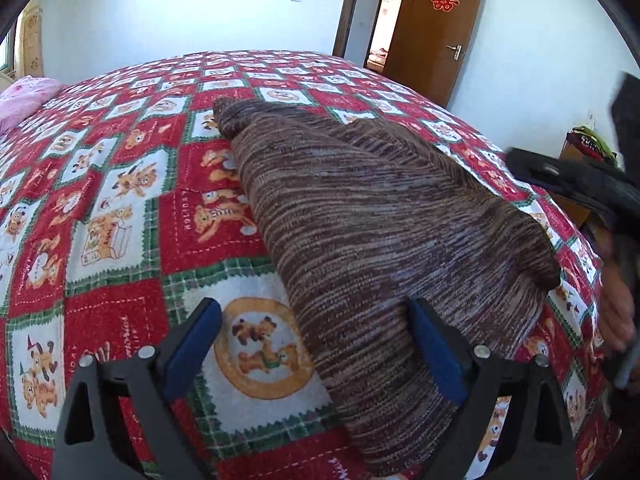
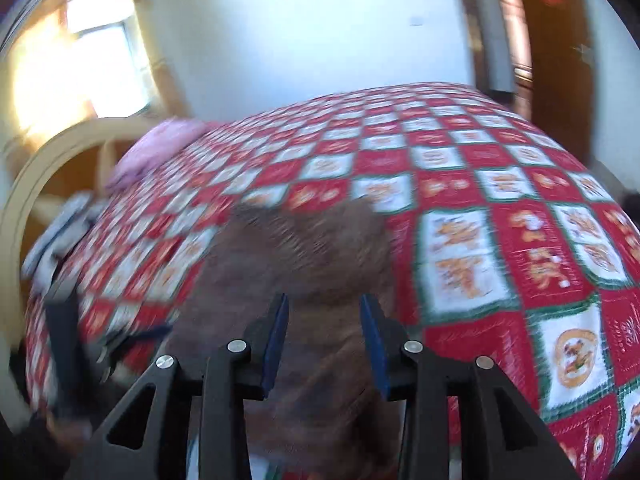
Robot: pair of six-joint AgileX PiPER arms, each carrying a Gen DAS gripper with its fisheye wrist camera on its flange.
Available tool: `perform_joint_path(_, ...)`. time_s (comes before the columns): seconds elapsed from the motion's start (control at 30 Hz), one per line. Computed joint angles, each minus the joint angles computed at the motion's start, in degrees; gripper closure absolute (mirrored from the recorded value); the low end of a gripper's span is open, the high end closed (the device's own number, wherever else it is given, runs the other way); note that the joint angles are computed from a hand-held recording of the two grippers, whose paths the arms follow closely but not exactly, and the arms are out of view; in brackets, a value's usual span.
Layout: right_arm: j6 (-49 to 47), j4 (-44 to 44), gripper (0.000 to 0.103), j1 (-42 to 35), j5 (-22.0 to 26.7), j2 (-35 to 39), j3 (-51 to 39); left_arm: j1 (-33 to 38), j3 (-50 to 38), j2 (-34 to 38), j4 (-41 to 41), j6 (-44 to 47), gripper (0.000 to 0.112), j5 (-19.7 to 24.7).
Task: Fold small clothes
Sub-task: 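Open both grippers and withdraw them from the folded sweater, then grasp the edge of the folded brown sweater with both grippers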
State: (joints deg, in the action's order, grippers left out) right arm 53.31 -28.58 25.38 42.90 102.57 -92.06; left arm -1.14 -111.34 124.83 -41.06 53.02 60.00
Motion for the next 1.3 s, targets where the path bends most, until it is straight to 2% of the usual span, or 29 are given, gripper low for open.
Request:
perform_joint_path(0.03, -0.78, -0.07, 0.066, 1.31, 3.8, 0.75, -0.13, 0.02, -0.02, 0.0, 0.08, 0.05, 0.015, 0.14)
perform_joint_path(0.07, -0.5, 0.5, 0.071, 1.94, 7.61, 1.22, -0.16, -0.02, 0.03, -0.02, 0.25, 0.17, 0.014, 0.24)
perform_joint_path(0.1, -0.17, 1.73, 0.087, 1.92, 9.47, 1.36, 0.9, -0.09, 0.37, -0.25, 0.37, 0.48, 0.014, 0.17)
perform_joint_path(0.13, 0.94, 3.31, 0.087, 1.26, 9.79, 0.71, 4.24, -0.15, 0.7, -0.46, 0.47, 0.84, 0.013, 0.05)
perform_joint_path(0.2, 5.23, 1.43, 0.087, 1.3, 5.74, -3.4, 11.55, -0.31, 2.63, -1.62, 0.6, 2.47, 0.011, -0.4)
perform_joint_path(0.23, 6.49, 0.66, 0.087, 1.44, 5.96, -4.57, 13.06, -0.41, 3.55, -2.18, 0.63, 3.28, 0.011, -0.79)
perform_joint_path(0.3, 8.94, -0.66, 0.087, 2.1, 8.46, -5.5, 12.74, -0.58, 4.45, -2.73, 0.66, 4.28, 0.011, -1.21)
perform_joint_path(0.37, 9.74, -1.48, 0.087, 3.0, 6.26, -7.5, 12.98, -0.58, 4.07, -2.5, 0.75, 4.62, 0.01, -0.57)
perform_joint_path(0.47, 5.84, 1.1, 0.086, 2.96, 6.01, -6.9, 11.11, -0.41, 2.94, -1.86, 0.78, 3.99, 0.01, 0.12)
perform_joint_path(0.57, 0.41, 6.27, 0.087, 1.98, 11.91, -1.47, 7.04, -0.75, 3.36, -2.2, 1.93, 3.56, 0.009, 0.13)
perform_joint_path(0.67, 1.31, 7.42, 0.086, 1.5, 10.03, -4.11, 9.91, -0.88, 6.46, -4.0, 2.23, 5.27, 0.009, -1.48)
perform_joint_path(0.77, -1.59, 8.64, 0.078, 0.65, 10.62, -4.56, 8.95, -0.81, 6.7, -4.05, 2.47, 4.7, 0.009, -1.71)
perform_joint_path(0.8, -2.0, 7.8, 0.068, 0.35, 10.45, -4.53, 8.36, -0.85, 6.04, -3.66, 2.76, 4.17, 0.009, -1.29)
perform_joint_path(0.83, -2.39, 7.35, 0.054, -0.06, 9.61, -5.12, 8.5, -0.89, 5.38, -3.27, 3.08, 3.51, 0.009, -0.88)
perform_joint_path(0.9, -4.19, 8.7, 0.042, -2.24, 5.76, -6.43, 9.24, -1.09, 5.45, -3.33, 3.36, 3.35, 0.009, -1.13)
perform_joint_path(0.93, -6.07, 10.98, 0.04, -4.6, 1.97, -7.11, 9.66, -1.14, 5.53, -3.37, 3.45, 3.34, 0.009, -1.23)
perform_joint_path(1.0, -9.75, 15.85, 0.036, -8.26, -1.26, -6.05, 7.83, -1.14, 5.56, -3.33, 3.38, 3.29, 0.009, -1.21)
perform_joint_path(1.07, -16.48, 24.3, 0.036, -12.69, -3.57, -3.01, 4.12, -1.18, 5.44, -3.24, 3.49, 3.17, 0.009, -1.16)
perform_joint_path(1.2, -26.33, 35.12, 0.036, -18.47, 0.29, 6.94, -7.67, -1.2, 4.68, -2.78, 3.58, 2.72, 0.009, -0.62)
perform_joint_path(1.23, -29.26, 40.38, 0.036, -20.4, 0.68, 9.82, -10.06, -1.15, 4.34, -2.56, 3.53, 2.52, 0.009, -0.31)
perform_joint_path(1.3, -31.49, 44.72, 0.036, -22.36, 0.78, 13.09, -12.47, -1.03, 3.73, -2.19, 3.44, 2.4, 0.009, 0.16)
